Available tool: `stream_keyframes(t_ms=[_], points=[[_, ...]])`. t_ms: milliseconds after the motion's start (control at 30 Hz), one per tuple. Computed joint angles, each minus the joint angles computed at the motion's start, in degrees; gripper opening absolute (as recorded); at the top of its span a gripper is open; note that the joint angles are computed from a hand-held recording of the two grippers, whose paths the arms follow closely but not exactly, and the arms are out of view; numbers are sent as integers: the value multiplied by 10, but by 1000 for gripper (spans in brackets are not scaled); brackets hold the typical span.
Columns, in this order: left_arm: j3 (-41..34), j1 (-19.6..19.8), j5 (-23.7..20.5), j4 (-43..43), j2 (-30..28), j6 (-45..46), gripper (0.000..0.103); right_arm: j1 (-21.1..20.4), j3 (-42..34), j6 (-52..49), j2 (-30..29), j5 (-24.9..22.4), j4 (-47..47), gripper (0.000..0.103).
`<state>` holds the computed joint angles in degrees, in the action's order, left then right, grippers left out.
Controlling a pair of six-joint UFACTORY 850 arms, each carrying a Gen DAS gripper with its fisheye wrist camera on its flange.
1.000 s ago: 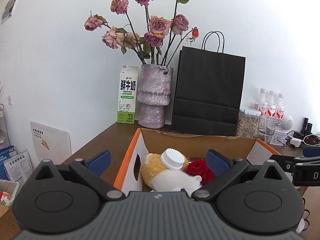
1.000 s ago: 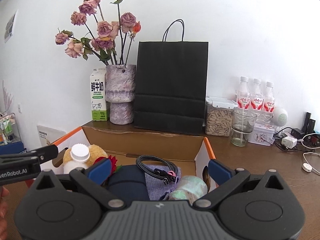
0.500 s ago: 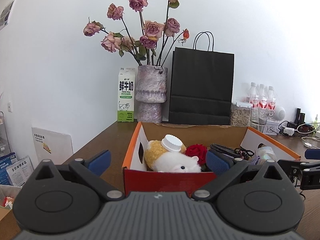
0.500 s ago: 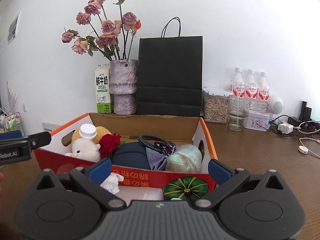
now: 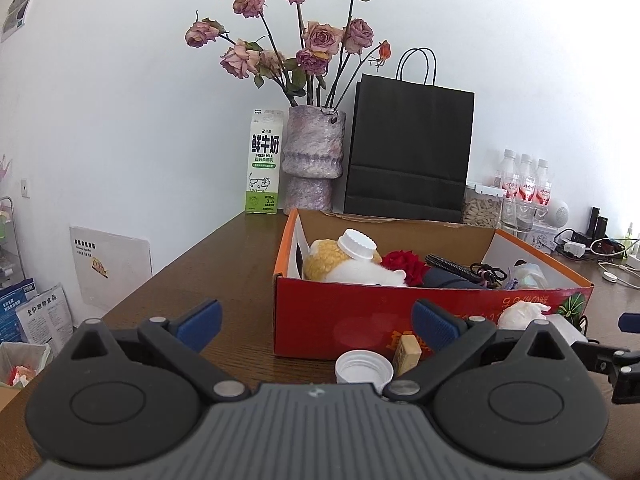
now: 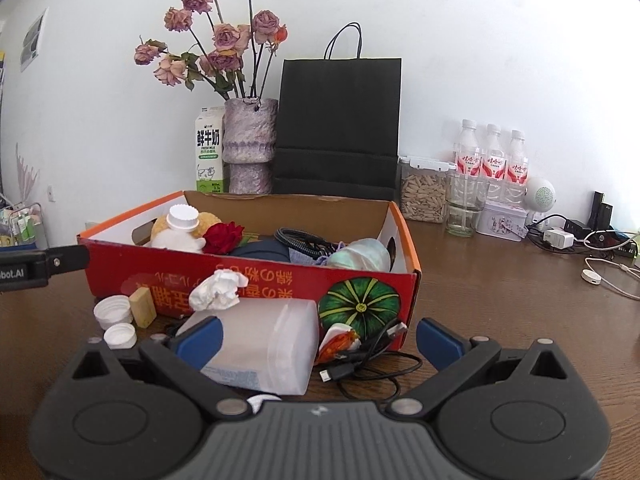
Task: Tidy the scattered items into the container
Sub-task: 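Move both grippers back toward the remaining items on the table, then grasp the black USB cable beside the white tub with the right gripper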
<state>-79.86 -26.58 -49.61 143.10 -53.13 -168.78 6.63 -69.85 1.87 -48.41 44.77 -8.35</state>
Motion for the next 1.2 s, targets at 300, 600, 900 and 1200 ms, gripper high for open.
stream_keyframes(t_ms=[300, 600, 900, 1200], points=[[4, -5, 6, -14, 3, 30, 103, -1, 12, 24, 12, -50, -23, 103], [1, -8, 2, -22, 2, 42, 103, 3, 12, 5, 12, -58, -17, 103], [1, -8, 8, -23, 2, 45, 103, -1, 11, 36, 13, -60, -46, 103], [-1, -6, 14, -21, 2, 44, 103, -1, 9, 40, 11, -61, -53, 103]])
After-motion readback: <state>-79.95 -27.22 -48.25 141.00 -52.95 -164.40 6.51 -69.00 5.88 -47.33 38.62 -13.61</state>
